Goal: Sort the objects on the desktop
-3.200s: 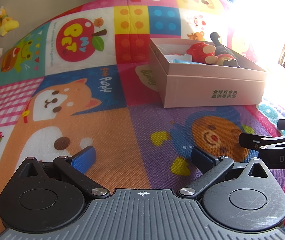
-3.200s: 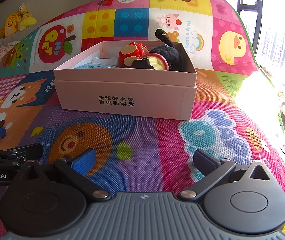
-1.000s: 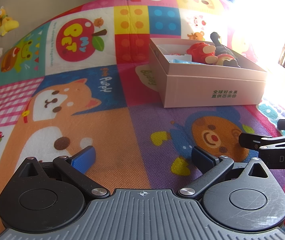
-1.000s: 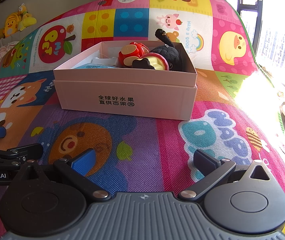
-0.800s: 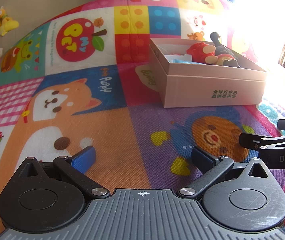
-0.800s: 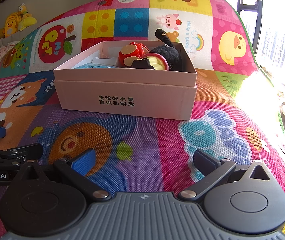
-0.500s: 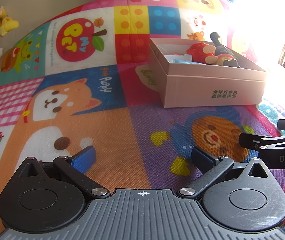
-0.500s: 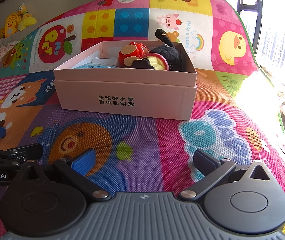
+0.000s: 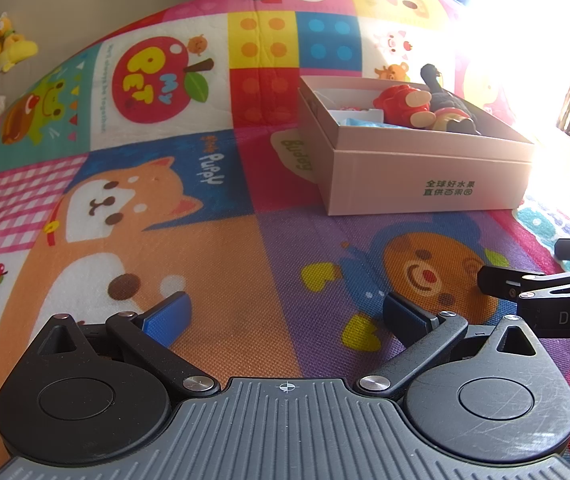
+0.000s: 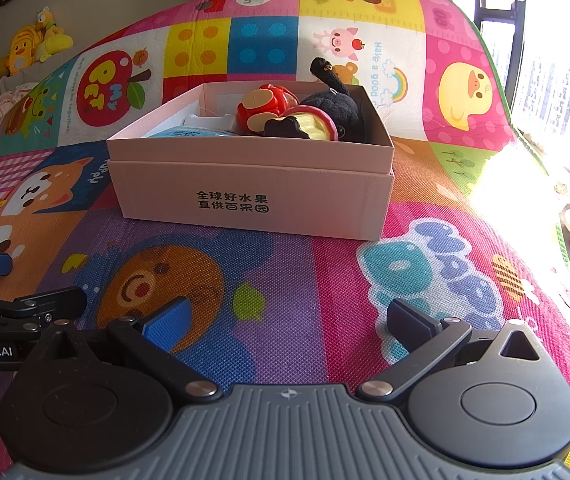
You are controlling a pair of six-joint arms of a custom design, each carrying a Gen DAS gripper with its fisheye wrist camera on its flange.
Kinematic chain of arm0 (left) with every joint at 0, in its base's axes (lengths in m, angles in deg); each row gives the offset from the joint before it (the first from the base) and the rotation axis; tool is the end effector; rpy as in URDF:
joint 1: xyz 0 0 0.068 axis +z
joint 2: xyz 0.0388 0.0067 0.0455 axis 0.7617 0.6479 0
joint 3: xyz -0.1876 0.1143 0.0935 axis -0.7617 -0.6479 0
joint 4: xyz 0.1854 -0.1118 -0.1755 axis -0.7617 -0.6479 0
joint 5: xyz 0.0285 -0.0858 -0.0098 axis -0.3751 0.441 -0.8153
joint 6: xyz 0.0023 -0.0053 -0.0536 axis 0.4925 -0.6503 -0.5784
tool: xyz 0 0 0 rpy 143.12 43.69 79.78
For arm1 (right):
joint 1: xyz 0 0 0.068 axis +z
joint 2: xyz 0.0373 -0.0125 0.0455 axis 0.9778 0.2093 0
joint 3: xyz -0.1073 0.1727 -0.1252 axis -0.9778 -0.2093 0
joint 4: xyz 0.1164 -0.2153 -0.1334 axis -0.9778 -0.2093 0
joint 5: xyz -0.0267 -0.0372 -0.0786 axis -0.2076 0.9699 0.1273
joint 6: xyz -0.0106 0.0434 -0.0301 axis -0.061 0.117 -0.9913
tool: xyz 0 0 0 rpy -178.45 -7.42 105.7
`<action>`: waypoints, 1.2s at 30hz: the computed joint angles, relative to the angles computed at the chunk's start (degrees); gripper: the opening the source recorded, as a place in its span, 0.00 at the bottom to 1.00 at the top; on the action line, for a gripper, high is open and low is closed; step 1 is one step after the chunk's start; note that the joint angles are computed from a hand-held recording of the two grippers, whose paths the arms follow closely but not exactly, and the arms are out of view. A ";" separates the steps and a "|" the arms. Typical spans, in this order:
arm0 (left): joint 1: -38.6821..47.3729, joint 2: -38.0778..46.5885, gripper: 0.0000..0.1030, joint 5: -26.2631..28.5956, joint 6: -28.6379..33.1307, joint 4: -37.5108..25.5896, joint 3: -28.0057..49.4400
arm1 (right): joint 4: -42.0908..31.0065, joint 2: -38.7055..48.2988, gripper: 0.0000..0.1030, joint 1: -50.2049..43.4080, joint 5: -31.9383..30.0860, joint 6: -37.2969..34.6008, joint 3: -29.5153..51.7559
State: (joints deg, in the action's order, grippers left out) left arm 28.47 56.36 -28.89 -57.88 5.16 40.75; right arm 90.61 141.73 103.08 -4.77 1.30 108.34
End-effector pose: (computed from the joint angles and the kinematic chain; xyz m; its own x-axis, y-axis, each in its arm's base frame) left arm 0.1984 -0.0599 0.0387 -0.6265 -0.1468 -0.7655 -0.2377 0.9713 0.0082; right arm 0.2702 0.1287 0.0191 -0.5641 -0.3091 -0.7657 -0.4809 0.8768 0.0004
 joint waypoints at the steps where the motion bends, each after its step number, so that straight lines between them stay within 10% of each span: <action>1: 0.00 0.00 1.00 0.00 0.00 0.00 0.00 | 0.00 0.00 1.00 0.00 0.00 0.00 0.00; 36: -0.04 -0.07 1.00 -0.03 -0.04 -0.06 -0.03 | 0.71 0.40 1.00 0.14 0.15 0.15 -0.14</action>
State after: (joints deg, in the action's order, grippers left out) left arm 28.43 56.28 -28.91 -57.91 5.09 40.72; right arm 91.32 142.12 103.21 -4.62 1.44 108.19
